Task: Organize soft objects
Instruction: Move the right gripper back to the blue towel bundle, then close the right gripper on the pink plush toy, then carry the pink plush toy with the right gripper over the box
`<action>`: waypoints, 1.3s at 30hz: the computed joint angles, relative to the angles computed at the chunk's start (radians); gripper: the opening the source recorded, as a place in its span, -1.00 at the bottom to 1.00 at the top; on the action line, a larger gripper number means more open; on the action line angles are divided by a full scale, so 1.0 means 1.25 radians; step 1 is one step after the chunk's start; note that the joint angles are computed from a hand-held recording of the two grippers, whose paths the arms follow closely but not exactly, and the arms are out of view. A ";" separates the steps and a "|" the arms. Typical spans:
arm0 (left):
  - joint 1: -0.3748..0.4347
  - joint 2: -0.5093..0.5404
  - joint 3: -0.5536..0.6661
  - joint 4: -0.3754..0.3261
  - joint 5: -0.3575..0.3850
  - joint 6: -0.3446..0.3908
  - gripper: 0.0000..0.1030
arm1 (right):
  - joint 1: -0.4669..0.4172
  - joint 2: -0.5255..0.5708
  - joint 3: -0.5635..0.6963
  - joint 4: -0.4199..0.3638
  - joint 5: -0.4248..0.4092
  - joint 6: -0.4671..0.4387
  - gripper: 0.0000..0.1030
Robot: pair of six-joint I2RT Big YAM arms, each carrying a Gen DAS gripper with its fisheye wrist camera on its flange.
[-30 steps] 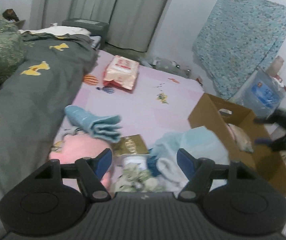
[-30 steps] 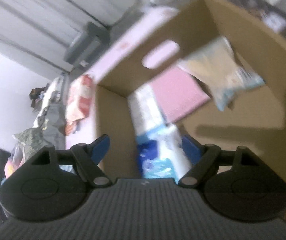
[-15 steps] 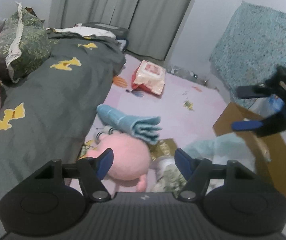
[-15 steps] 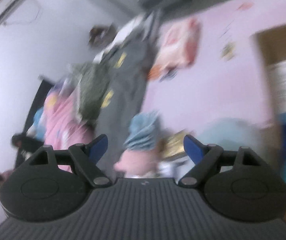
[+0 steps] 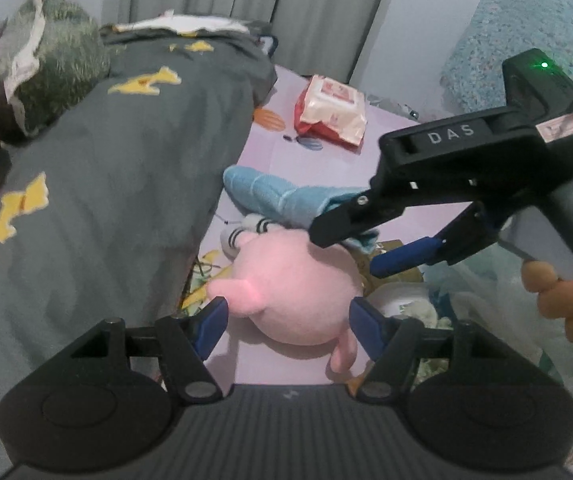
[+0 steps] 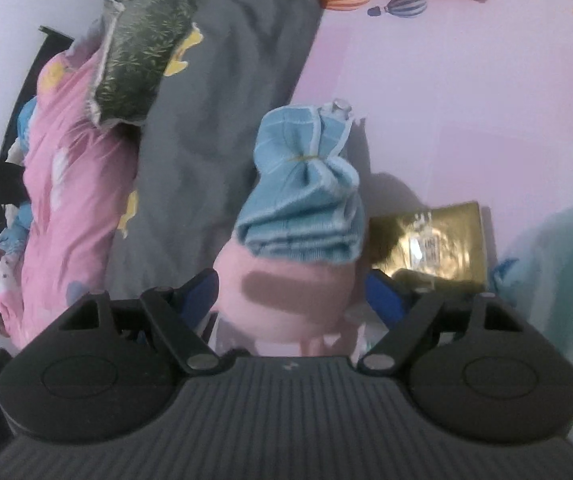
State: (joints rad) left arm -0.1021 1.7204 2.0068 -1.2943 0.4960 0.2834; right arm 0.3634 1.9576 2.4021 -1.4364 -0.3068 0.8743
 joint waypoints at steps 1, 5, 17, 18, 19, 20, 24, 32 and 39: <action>0.001 0.011 0.010 -0.012 0.006 -0.004 0.31 | 0.000 0.019 0.022 -0.010 -0.006 0.001 0.57; 0.001 0.044 0.038 -0.037 0.021 -0.024 0.34 | -0.002 0.061 0.062 -0.020 -0.034 0.007 0.57; 0.026 -0.019 -0.020 0.092 0.069 -0.084 0.41 | -0.031 -0.040 -0.188 0.308 -0.202 0.212 0.60; 0.022 -0.020 -0.022 0.094 0.061 -0.084 0.41 | -0.033 -0.043 -0.197 0.321 -0.208 0.231 0.60; 0.019 -0.023 -0.024 0.095 0.055 -0.083 0.41 | -0.034 -0.044 -0.202 0.327 -0.208 0.242 0.61; 0.016 -0.027 -0.025 0.098 0.049 -0.080 0.41 | -0.032 -0.049 -0.210 0.333 -0.202 0.250 0.61; 0.009 -0.047 -0.035 0.122 0.051 -0.066 0.41 | -0.029 -0.072 -0.219 0.337 -0.188 0.246 0.61; -0.002 -0.120 -0.063 0.158 0.065 -0.053 0.41 | -0.021 -0.165 -0.298 0.420 -0.171 0.264 0.61; -0.045 -0.180 -0.070 0.164 0.101 -0.024 0.41 | -0.021 -0.314 -0.427 0.496 -0.104 0.270 0.61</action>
